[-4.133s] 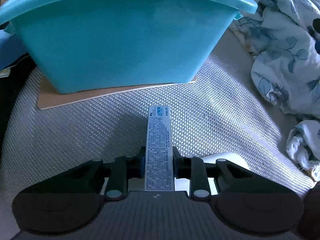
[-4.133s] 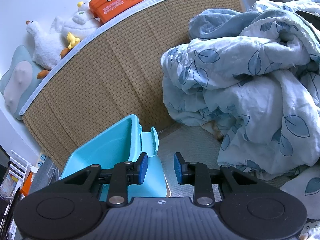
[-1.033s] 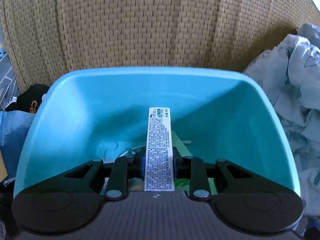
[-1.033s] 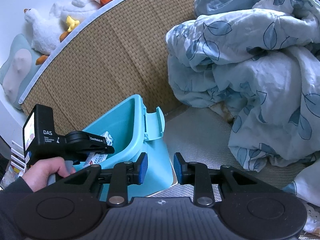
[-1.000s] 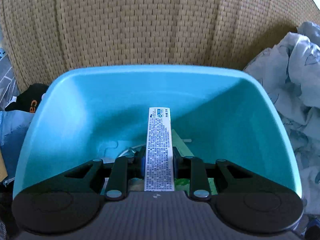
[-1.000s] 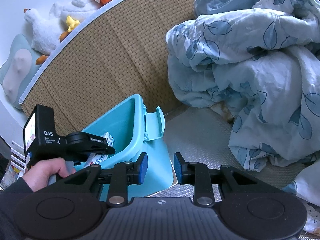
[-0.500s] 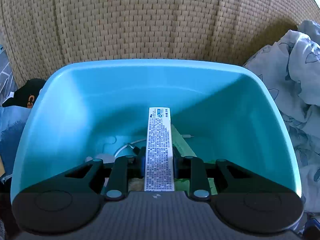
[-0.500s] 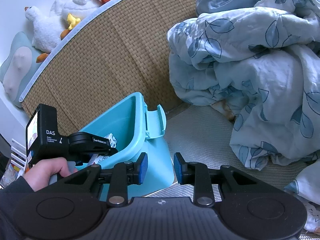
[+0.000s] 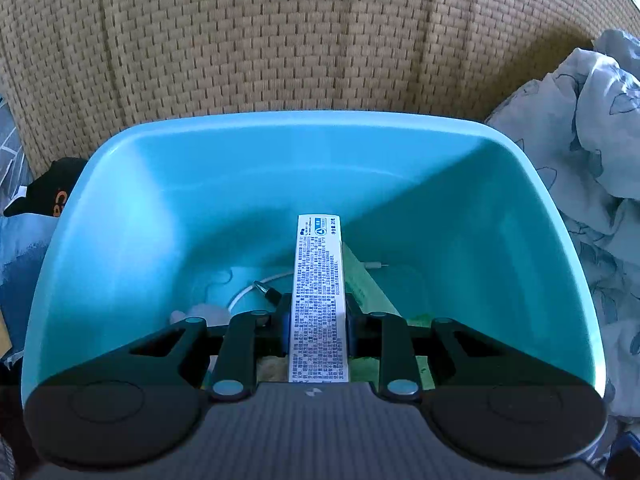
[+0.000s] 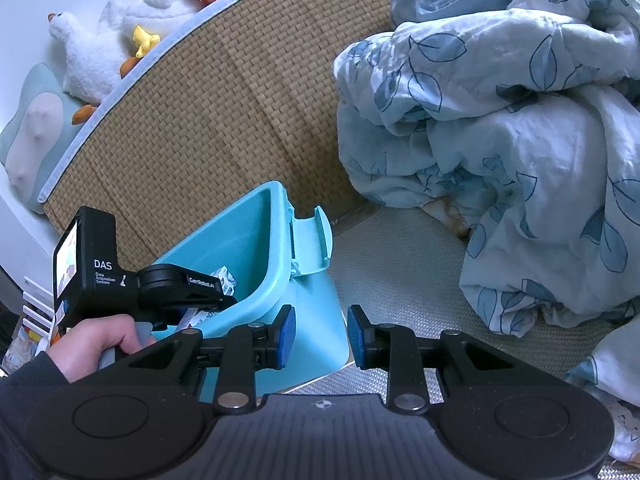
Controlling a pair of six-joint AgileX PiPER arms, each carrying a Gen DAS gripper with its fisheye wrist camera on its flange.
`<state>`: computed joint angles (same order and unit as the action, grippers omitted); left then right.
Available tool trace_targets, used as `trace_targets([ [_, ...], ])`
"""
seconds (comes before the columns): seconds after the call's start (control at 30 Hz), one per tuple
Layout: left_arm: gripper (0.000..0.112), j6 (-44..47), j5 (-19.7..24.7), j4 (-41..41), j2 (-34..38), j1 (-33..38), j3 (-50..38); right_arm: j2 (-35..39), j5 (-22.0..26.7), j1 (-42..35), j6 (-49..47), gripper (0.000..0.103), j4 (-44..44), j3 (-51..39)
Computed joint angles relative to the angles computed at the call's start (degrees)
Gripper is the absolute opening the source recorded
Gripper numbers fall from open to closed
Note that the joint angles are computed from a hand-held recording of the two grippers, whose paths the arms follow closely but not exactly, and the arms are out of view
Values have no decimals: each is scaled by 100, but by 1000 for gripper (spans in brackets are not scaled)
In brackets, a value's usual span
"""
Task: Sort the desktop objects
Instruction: 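Lower the toothpaste box into the turquoise bin with the left gripper, then open the left gripper to release the box and withdraw it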
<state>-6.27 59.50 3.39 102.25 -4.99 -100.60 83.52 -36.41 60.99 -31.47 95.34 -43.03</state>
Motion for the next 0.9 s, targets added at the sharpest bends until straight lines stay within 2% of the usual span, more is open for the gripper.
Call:
trace_targets([
  [0.67, 28, 312, -258, -176, -62, 122, 302, 20, 32, 10, -26, 32, 44, -14],
  [0.9, 28, 243, -602, 143, -327, 5, 734, 9, 55, 12, -77, 32, 74, -12],
])
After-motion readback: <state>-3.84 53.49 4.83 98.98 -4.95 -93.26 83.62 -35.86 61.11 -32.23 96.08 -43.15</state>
